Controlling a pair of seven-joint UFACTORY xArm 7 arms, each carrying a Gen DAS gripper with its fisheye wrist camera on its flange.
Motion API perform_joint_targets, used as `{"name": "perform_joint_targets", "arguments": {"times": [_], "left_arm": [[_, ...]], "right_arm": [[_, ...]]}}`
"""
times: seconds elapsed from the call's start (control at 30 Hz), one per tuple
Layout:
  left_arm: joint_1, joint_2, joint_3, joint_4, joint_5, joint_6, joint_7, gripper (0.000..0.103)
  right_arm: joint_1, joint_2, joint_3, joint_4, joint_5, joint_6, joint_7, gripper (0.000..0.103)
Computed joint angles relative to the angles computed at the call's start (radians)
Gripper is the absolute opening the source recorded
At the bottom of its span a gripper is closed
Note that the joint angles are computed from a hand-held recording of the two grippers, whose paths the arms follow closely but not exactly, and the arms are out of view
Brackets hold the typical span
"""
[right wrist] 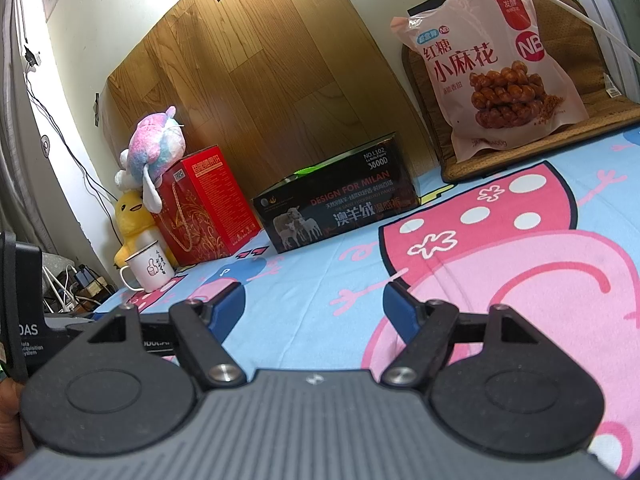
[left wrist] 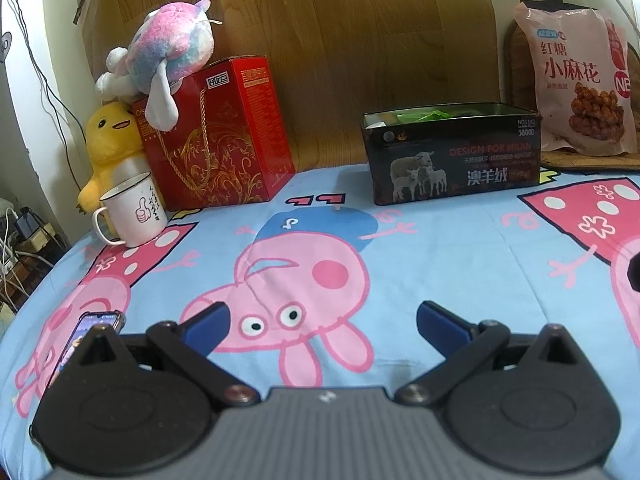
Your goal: Organize snacks
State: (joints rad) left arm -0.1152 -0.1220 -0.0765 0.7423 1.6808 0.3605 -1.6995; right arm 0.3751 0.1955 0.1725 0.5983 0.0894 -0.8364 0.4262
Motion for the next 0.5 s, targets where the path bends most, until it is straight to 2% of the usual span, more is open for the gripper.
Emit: {"name": "perform_joint_targets", "arguments": {"times": [0.5], "left_arm": [[-0.005, 0.005, -0.006, 0.000, -0.020, 0.014, 0.034, 0.103]], "right_arm": [[0.000, 0.000, 0.000, 0.000, 0.001, 0.000, -0.001, 0.078]]}}
